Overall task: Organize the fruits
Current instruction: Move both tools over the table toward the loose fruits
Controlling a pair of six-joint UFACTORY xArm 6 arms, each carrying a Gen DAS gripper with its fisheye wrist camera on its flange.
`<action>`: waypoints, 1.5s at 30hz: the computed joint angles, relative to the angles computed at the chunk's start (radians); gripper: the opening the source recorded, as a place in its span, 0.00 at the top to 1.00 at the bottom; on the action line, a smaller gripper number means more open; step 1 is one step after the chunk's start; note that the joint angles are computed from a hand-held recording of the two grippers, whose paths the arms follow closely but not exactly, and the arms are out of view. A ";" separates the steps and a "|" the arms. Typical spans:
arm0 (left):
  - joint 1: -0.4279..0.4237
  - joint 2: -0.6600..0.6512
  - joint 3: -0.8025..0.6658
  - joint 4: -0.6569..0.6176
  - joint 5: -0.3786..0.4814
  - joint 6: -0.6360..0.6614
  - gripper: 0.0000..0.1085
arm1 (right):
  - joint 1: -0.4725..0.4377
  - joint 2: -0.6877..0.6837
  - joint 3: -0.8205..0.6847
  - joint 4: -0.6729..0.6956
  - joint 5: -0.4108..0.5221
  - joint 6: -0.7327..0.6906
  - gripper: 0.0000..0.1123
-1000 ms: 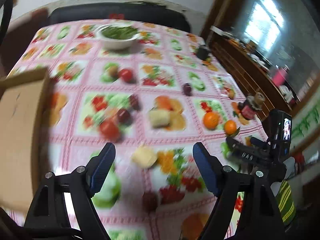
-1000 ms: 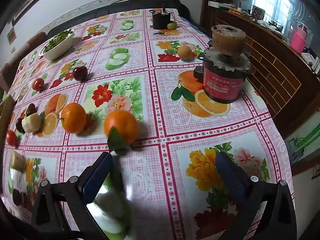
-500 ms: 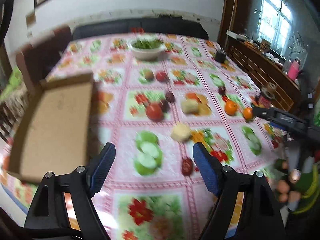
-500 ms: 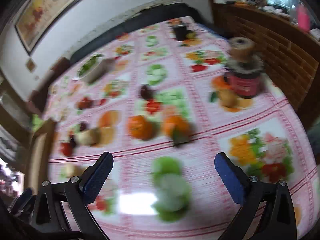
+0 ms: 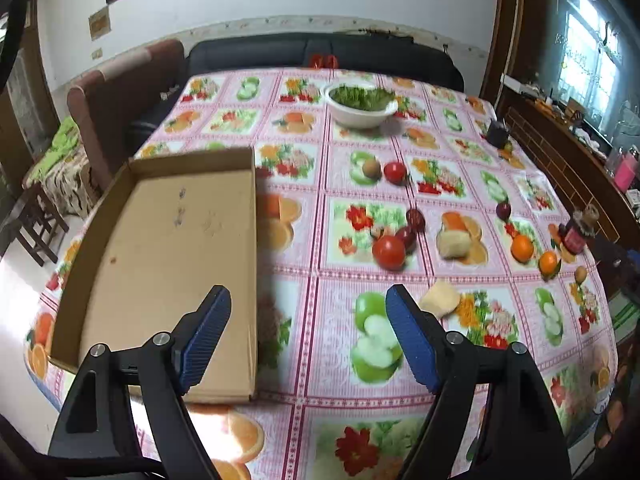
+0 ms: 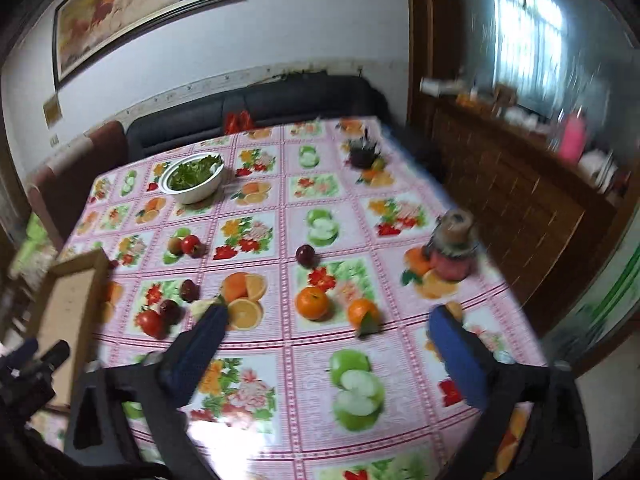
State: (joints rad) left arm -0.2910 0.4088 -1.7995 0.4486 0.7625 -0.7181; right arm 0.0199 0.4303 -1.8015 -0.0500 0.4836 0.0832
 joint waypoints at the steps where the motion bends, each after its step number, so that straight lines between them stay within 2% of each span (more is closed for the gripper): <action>1: -0.001 0.002 0.001 -0.011 0.001 0.016 0.26 | 0.011 0.008 -0.018 -0.013 0.034 -0.022 0.08; 3: -0.011 0.005 0.000 -0.015 0.008 0.039 0.26 | 0.028 0.030 -0.065 -0.024 0.120 -0.059 0.08; 12: -0.043 0.057 -0.075 -0.075 0.055 0.159 0.26 | 0.062 0.072 -0.104 -0.195 0.202 0.037 0.08; 24: -0.063 0.156 -0.229 -0.081 0.161 0.200 0.26 | 0.031 0.137 -0.193 -0.165 0.263 0.038 0.08; 36: -0.060 0.193 -0.284 -0.091 0.190 0.202 0.26 | 0.016 0.168 -0.232 -0.128 0.297 0.020 0.08; 45: -0.065 0.219 -0.327 -0.046 0.236 0.191 0.26 | 0.014 0.170 -0.235 -0.079 0.313 -0.008 0.08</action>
State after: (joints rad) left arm -0.3556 0.6280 -2.1261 0.4027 0.9990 -0.5268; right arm 0.0338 0.5999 -2.0360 -0.1290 0.7966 0.0753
